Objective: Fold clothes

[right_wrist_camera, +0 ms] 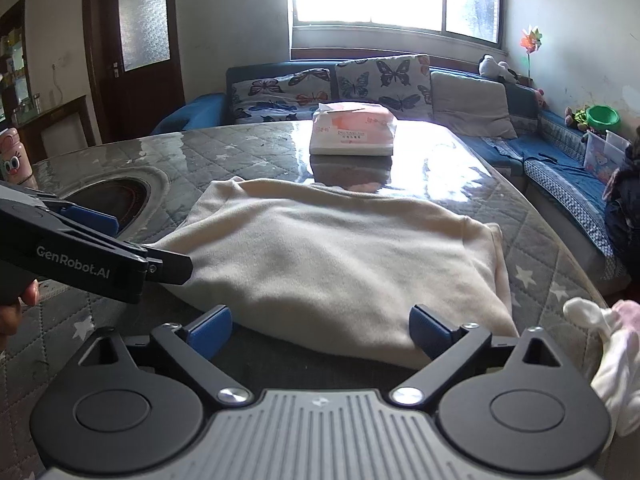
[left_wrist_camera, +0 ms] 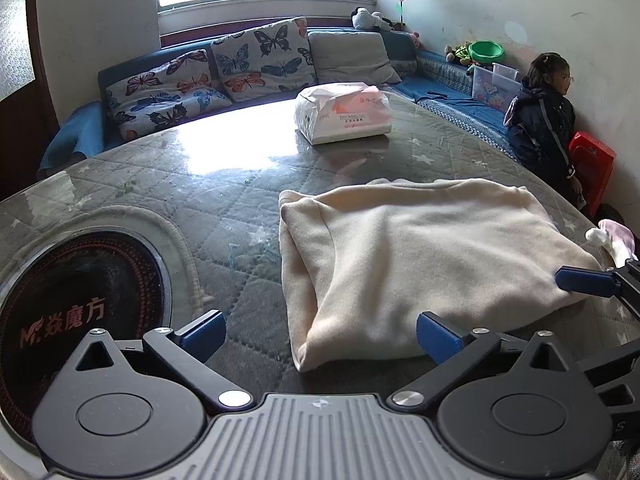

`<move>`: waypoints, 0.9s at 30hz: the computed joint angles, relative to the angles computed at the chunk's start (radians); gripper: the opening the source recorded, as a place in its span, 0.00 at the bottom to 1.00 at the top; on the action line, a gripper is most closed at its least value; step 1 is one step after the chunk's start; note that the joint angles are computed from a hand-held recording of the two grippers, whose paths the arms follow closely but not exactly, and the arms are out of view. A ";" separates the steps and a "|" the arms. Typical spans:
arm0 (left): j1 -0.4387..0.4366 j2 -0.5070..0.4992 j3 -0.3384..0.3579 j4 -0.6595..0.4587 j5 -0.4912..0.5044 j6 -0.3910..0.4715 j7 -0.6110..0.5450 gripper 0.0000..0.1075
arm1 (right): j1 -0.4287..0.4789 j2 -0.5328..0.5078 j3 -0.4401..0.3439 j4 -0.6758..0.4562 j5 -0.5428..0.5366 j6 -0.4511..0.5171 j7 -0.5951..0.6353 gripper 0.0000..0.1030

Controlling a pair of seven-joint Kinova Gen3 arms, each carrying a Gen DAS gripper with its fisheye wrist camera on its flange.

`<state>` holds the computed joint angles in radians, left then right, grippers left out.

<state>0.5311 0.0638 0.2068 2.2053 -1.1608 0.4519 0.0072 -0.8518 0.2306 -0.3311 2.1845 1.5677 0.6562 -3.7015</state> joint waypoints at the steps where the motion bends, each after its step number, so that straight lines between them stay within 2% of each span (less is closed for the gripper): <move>1: 0.002 -0.001 0.002 0.002 0.001 0.005 0.002 0.96 | -0.002 -0.002 -0.002 0.002 -0.005 0.003 -0.003 0.96; 5: 0.008 -0.010 0.010 0.011 0.005 0.012 0.009 0.96 | -0.022 -0.006 -0.007 0.006 -0.034 0.034 -0.005 1.00; 20: 0.047 -0.035 0.069 0.047 -0.025 0.103 0.083 0.96 | -0.086 -0.009 -0.004 -0.003 -0.145 0.105 0.008 1.00; 27: 0.063 -0.025 0.080 0.042 -0.017 0.141 0.087 0.96 | -0.099 -0.020 -0.003 0.004 -0.143 0.121 -0.014 1.00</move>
